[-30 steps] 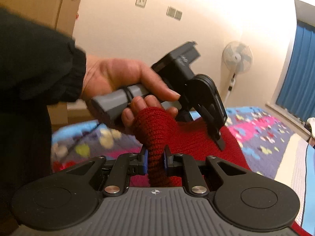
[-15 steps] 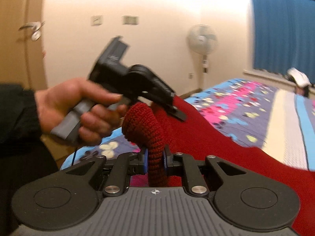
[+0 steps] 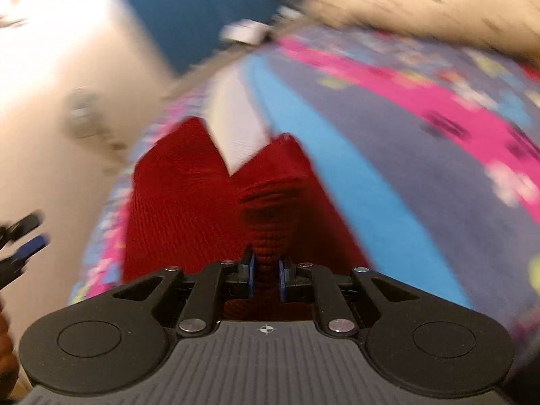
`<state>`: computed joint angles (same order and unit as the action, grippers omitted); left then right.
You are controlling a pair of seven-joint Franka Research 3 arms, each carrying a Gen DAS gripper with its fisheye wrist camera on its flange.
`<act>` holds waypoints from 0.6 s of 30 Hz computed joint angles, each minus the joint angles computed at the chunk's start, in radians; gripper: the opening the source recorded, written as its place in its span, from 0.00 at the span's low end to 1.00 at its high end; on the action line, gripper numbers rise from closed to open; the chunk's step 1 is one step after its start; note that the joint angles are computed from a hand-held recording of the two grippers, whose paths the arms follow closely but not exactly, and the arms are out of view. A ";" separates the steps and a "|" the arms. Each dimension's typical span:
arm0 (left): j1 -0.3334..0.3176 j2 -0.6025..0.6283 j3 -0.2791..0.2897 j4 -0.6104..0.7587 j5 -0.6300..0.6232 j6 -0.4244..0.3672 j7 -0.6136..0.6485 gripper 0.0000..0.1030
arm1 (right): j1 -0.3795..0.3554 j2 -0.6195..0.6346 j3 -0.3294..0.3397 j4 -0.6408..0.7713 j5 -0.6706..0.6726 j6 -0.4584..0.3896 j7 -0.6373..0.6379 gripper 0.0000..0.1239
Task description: Fold small clothes
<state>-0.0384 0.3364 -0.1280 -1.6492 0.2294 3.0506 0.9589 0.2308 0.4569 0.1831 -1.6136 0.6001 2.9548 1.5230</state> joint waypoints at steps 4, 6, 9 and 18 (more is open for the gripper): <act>0.020 0.086 -0.096 0.102 -0.015 -0.132 0.206 0.55 | -0.146 0.039 0.114 0.036 0.225 -0.136 -0.110 0.15; 0.047 0.117 -0.156 0.121 -0.067 -0.147 0.321 0.55 | -0.172 0.037 0.144 0.035 0.318 -0.126 -0.204 0.25; 0.058 0.149 -0.196 0.144 -0.123 -0.194 0.451 0.55 | -0.169 0.041 0.135 0.049 0.391 -0.122 -0.265 0.51; -0.051 0.210 -0.094 0.209 -0.094 -0.297 0.518 0.57 | -0.045 0.169 -0.010 0.291 0.140 -0.268 -0.170 0.28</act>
<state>-0.0898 0.5465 -0.2215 -1.4402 0.1351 2.7534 1.4773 0.1861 0.6255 0.1735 -1.3223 0.7398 2.6870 1.3532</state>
